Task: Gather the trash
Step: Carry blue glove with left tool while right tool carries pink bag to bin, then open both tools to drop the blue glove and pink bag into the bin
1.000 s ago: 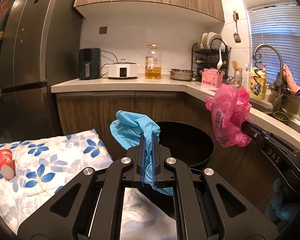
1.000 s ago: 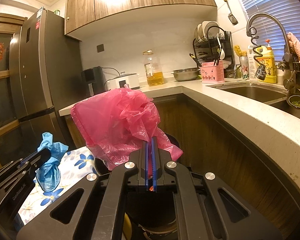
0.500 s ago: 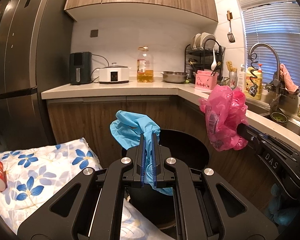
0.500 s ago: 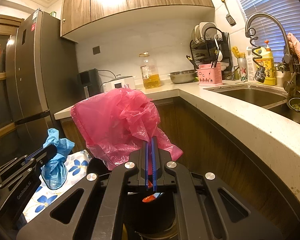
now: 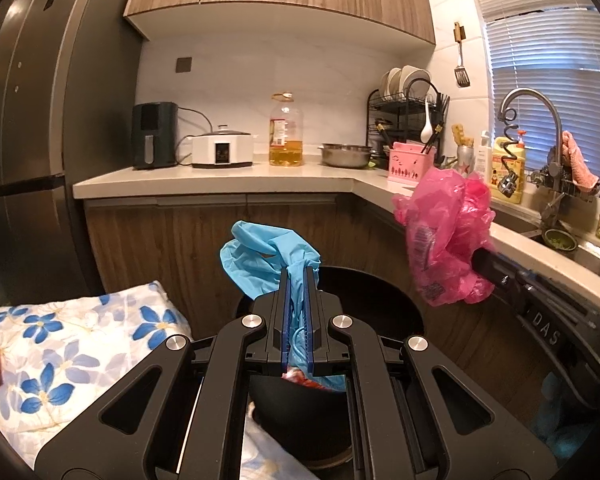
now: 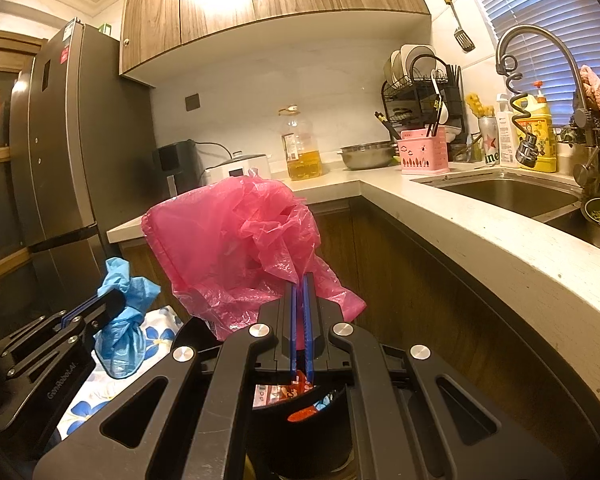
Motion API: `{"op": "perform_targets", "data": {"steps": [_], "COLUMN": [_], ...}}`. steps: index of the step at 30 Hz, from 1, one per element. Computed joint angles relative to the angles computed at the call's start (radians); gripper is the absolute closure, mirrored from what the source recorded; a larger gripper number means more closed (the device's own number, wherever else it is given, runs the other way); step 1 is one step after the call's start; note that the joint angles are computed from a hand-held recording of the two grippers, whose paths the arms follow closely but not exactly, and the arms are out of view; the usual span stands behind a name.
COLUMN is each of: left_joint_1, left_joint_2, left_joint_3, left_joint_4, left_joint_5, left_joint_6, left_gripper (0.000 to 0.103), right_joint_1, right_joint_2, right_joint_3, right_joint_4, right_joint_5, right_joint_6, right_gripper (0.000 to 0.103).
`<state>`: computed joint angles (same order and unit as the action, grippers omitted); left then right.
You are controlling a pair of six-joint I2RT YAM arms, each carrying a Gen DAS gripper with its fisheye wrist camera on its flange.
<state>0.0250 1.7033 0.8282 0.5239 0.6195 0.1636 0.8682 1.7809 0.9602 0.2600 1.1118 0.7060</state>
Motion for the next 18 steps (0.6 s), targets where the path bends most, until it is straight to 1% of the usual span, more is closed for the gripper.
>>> {"op": "perform_targets", "data": {"steps": [5,7,11,18], "left_joint_1": [-0.029,-0.038,-0.053,-0.055], "left_joint_2": [0.043,0.068,0.103,0.171], "left_joint_3": [0.054,0.085,0.113,0.171], "left_joint_4": [-0.007,-0.018,-0.008,-0.027], "left_joint_5": [0.004,0.017,0.021,0.074], "left_joint_6": [-0.016,-0.028,-0.038,-0.040], "left_gripper": [0.098,0.098,0.098,0.097], "right_joint_1": [-0.029,-0.036,-0.054,-0.081], "right_joint_2": [0.014,0.019,0.029,0.052], "right_joint_3": [0.005,0.005,0.003,0.005], "right_joint_4": [0.053,0.066,0.098,0.140], "right_joint_5": [-0.027,-0.033,-0.053,-0.093], "right_joint_6": [-0.051,-0.058,-0.078,-0.108], "right_gripper": [0.099,0.099,0.099,0.099]}}
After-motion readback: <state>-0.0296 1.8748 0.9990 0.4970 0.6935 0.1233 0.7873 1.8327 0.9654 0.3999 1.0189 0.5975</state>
